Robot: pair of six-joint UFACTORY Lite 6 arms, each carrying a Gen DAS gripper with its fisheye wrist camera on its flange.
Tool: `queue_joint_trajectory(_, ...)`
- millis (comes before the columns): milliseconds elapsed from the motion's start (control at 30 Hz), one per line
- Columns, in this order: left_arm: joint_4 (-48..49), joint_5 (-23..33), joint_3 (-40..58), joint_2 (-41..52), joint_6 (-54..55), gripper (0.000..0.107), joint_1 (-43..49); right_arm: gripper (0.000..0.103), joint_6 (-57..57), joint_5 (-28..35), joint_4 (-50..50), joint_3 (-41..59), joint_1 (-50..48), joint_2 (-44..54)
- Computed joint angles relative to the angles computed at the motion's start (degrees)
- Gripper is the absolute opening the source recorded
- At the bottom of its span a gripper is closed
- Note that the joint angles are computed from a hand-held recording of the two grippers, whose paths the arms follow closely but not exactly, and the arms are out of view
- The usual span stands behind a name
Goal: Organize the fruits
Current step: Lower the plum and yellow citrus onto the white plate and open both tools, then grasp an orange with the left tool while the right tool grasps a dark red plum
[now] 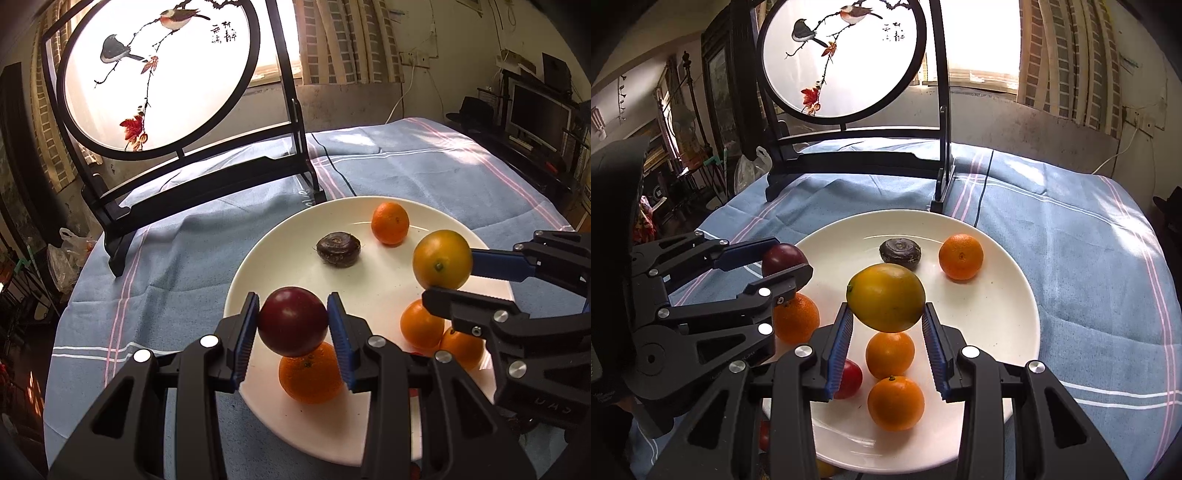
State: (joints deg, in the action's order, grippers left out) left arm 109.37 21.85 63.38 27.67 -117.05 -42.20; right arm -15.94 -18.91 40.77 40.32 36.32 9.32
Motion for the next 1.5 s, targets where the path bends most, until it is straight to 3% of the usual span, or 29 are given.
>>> queue_joint_trajectory(567, -3.79, -0.08, 4.39, 4.35, 3.87, 0.039, 0.93, 0.041, -1.31, 1.11, 0.25, 3.87, -1.42, 4.37)
queue_joint_trajectory(633, -2.57, 1.33, 3.71, 3.84, 2.1, 0.055, 0.82, 0.043, -1.09, 0.29, 0.35, 2.65, -1.04, 2.95)
queue_joint_trajectory(767, 0.01, 1.47, -0.01, -0.03, -1.19, 0.06, 1.41, 0.043, -1.12, 0.15, 1.68, -1.32, -0.17, -2.47)
queue_joint_trajectory(867, 3.29, 3.39, -6.19, -5.53, -5.04, 0.069, 0.8, 0.046, -0.65, 0.13, 3.0, -6.59, 1.33, -9.15)
queue_joint_trajectory(1067, 8.83, 5.44, -24.51, -21.88, -11.37, 0.075, -1.16, 0.053, -17.77, -4.42, 26.73, -18.77, 14.15, -23.81)
queue_joint_trajectory(1233, 8.38, 4.89, -41.03, -37.17, -13.11, 0.079, -4.54, 0.055, -30.89, -17.64, 53.48, -28.76, 34.99, -35.63)
queue_joint_trajectory(1367, 2.09, 5.36, -50.46, -45.9, -8.9, 0.08, -10.81, 0.055, -30.49, -24.56, 66.23, -33.82, 47.85, -38.69)
queue_joint_trajectory(1500, 0.01, 5.78, -54.87, -46.39, -10.79, 0.08, -18.32, 0.055, -24.91, -22.22, 67.85, -37.55, 50.23, -35.54)
